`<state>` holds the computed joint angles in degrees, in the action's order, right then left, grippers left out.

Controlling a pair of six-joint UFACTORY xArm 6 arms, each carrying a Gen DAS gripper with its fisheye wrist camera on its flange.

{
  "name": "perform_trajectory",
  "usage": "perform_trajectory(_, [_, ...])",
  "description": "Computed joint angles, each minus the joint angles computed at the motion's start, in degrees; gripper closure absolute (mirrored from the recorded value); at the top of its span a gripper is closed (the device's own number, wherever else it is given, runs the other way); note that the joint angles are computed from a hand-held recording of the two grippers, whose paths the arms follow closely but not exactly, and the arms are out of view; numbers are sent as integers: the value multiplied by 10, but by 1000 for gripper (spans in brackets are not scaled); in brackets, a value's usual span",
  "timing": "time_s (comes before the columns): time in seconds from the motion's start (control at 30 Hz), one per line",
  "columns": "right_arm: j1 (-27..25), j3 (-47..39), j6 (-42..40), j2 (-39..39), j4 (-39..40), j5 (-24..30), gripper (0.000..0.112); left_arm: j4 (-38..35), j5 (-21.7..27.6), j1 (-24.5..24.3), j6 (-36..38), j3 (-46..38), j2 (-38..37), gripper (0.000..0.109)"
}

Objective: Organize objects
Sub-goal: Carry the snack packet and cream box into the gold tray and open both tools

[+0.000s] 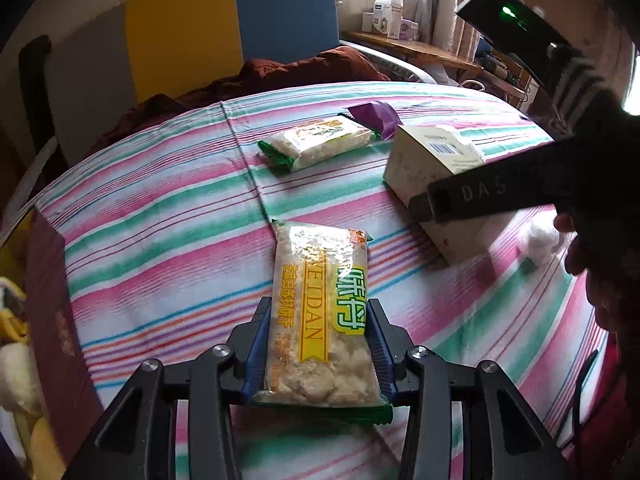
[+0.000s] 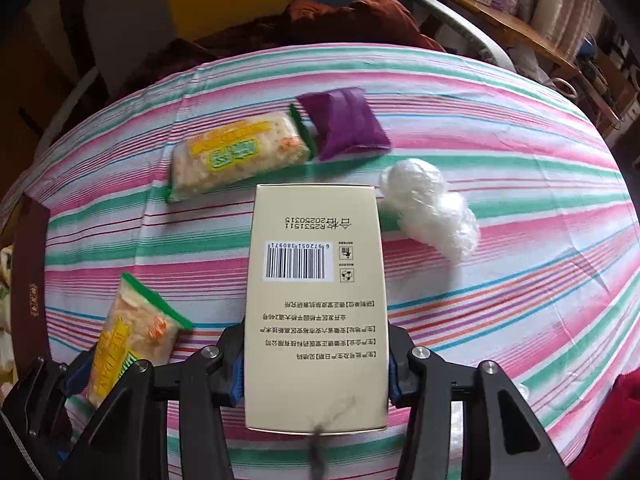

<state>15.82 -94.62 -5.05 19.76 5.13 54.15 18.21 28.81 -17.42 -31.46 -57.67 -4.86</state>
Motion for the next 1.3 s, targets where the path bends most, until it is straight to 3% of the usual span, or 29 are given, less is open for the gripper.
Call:
perform_trajectory(0.23, [12,36,-79,-29,51,-45,63,-13,16,-3,-19,57,-85,64])
perform_trajectory(0.47, [29,60,-123,-53,85,-64,63,29,39,25,-73,130,-221,63])
perform_trajectory(0.7, [46,96,-144,-102,142,-65,63,62,99,109,-113,217,-380,63])
perform_trajectory(0.87, [101,117,-168,-144,180,-69,63,42,137,196,-105,267,-466,63])
perform_trajectory(1.07, [188,101,-189,-156,207,-55,63,9,158,288,-72,308,-532,63])
perform_trajectory(1.3, [265,75,-161,-134,190,-48,63,-5,151,337,-47,324,-557,63])
